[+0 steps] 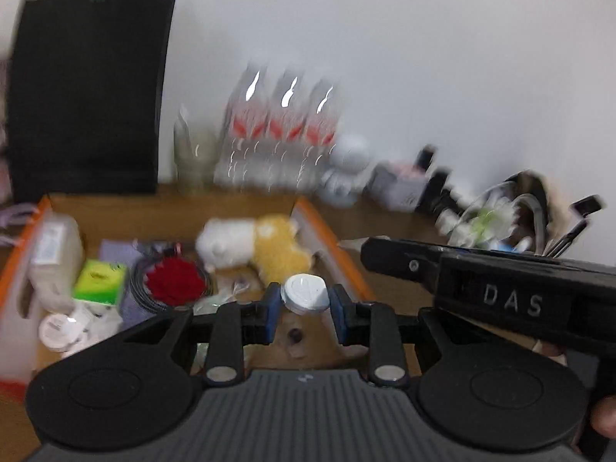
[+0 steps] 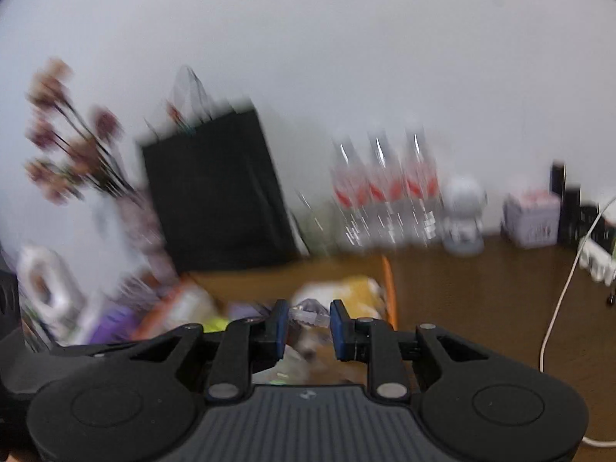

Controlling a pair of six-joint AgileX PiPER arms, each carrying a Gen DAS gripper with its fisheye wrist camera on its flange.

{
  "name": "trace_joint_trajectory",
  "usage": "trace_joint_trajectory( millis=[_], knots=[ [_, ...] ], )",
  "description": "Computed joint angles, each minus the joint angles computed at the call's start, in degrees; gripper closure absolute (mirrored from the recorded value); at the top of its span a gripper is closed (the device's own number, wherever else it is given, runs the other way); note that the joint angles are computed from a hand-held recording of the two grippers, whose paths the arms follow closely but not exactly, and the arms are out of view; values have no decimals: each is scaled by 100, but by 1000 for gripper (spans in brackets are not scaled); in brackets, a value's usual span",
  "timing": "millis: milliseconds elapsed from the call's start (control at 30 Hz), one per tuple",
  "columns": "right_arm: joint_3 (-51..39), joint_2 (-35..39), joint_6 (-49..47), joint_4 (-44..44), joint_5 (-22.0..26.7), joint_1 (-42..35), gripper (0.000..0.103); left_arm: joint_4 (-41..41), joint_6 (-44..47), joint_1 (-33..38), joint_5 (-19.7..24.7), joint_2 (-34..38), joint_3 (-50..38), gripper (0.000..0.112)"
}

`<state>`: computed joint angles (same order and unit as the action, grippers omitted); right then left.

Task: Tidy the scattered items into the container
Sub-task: 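Drop the white cap in the box with left tool while right drops clear packet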

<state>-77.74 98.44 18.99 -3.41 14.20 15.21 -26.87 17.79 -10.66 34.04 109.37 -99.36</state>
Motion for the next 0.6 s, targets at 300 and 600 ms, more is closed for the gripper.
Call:
trace_joint_trajectory(
  millis=[300, 600],
  knots=[
    [-3293, 2410, -168, 140, 2670, -131, 77, 1681, -1105, -210, 1193, 1598, -2171, 77],
    [-3666, 2391, -150, 170, 2898, -141, 51, 1106, -817, 144, 2090, 1582, -2905, 50]
  ],
)
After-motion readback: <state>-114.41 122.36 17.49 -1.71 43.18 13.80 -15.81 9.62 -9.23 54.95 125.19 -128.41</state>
